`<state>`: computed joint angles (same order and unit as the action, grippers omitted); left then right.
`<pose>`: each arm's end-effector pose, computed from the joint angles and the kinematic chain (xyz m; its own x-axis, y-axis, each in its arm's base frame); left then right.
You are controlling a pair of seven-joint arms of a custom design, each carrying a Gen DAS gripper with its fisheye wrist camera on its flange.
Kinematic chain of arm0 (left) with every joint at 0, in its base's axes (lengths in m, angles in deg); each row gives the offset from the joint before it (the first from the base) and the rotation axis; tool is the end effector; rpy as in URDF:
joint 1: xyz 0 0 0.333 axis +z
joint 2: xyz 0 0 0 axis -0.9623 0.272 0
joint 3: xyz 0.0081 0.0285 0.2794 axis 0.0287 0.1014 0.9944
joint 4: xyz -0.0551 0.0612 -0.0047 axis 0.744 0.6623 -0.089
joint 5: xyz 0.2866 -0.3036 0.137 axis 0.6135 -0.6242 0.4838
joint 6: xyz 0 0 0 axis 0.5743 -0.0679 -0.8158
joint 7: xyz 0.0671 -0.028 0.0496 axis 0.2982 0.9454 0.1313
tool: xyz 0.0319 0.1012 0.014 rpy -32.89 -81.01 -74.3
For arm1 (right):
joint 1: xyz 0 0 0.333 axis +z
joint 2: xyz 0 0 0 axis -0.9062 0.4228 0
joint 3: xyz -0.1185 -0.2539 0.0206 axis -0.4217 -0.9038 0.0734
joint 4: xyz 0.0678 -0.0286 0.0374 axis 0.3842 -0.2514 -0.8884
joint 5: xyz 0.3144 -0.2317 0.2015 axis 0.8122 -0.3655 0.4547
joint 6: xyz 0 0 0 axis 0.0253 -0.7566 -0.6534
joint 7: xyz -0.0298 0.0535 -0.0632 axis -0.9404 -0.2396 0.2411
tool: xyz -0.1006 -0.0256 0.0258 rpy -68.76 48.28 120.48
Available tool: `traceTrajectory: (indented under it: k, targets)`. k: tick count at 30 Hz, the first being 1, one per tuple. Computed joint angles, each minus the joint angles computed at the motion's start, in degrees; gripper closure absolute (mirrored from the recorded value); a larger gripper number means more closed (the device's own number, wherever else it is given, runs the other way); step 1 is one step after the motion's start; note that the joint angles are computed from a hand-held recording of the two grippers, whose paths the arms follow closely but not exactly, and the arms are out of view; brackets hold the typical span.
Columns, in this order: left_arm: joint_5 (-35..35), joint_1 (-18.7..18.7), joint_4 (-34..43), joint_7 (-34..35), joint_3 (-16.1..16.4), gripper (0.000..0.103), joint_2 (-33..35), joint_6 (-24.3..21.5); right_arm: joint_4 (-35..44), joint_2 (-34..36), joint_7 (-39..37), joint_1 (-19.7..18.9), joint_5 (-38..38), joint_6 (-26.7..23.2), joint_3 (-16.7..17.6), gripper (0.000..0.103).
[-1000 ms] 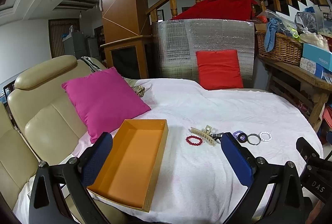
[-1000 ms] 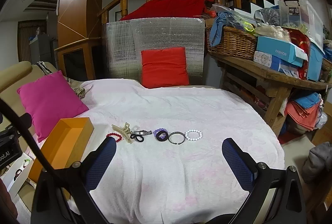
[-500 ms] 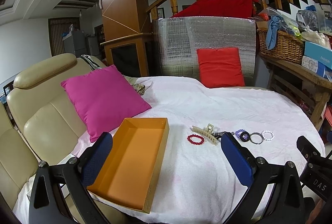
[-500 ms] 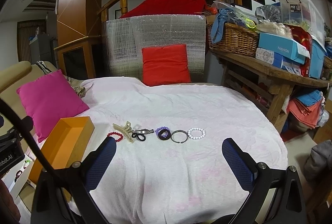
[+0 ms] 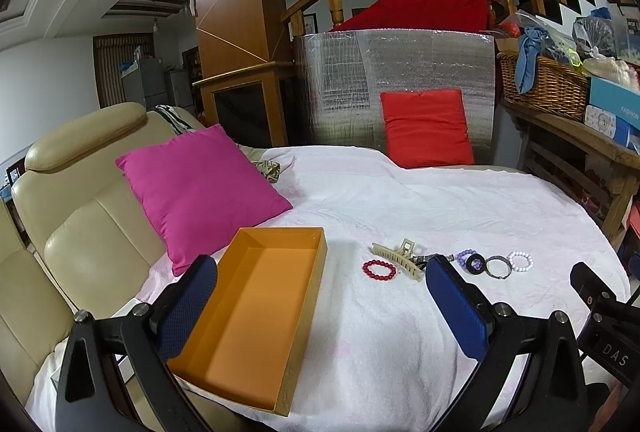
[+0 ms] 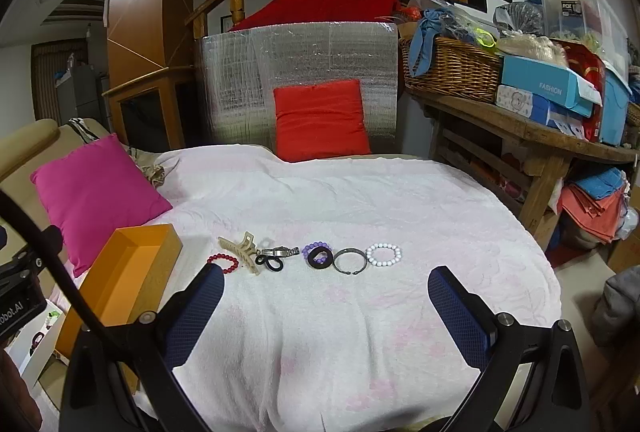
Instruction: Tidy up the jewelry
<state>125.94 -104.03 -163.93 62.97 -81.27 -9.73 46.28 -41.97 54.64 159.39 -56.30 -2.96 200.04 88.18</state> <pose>0.4085 -0.4770 0.6138 0.1339 -0.9852 -0.1069 -0.4446 0.0367 -0.8950 0.4102 0.3153 0.5800 -0.1323 -0.9881 -0.0790 -0.4828 0.1338 -0.8654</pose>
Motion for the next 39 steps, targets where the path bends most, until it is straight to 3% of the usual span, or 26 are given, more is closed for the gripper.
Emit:
traceTrajectory:
  k: [10, 19, 23, 26, 30, 34, 39]
  targets:
    - [-0.21, -0.41, 2.08, 0.86, 0.8, 0.0, 2.48, -0.38, 0.79, 2.0, 0.31, 0.02, -0.47, 0.57, -0.61, 0.0]
    - [-0.82, -1.72, 7.27, 3.22, 3.05, 0.0, 8.68, -0.02, 2.67, 6.37, 0.32, -0.19, -2.18, 1.85, -2.74, 0.0]
    - [-0.8, -3.03, 11.04, 4.63, 4.83, 0.0, 12.93, 0.45, 3.06, 9.26, 0.2, -0.24, -2.74, 5.37, -5.15, 0.0]
    - [-4.79, -2.95, 15.19, 7.92, 6.56, 0.0, 17.94, 4.38, 2.41, 11.85, -2.28, -0.07, -0.81, 11.7, -8.61, 0.0]
    - [-17.33, -1.29, 23.71, 17.99, 7.8, 0.0, 27.87, 9.62, 1.21, 17.17, -15.57, 2.59, 12.77, 22.65, -16.13, 0.0]
    - [-24.62, -1.37, 32.26, 23.55, 9.25, 0.0, 36.82, 10.41, 2.24, 22.81, -34.46, 8.47, 35.3, 25.53, -23.8, 0.01]
    - [-28.05, -3.41, 38.67, 25.39, 12.76, 0.0, 42.98, 11.18, 7.64, 30.29, -48.61, 8.49, 54.63, 23.73, -24.92, 0.028]
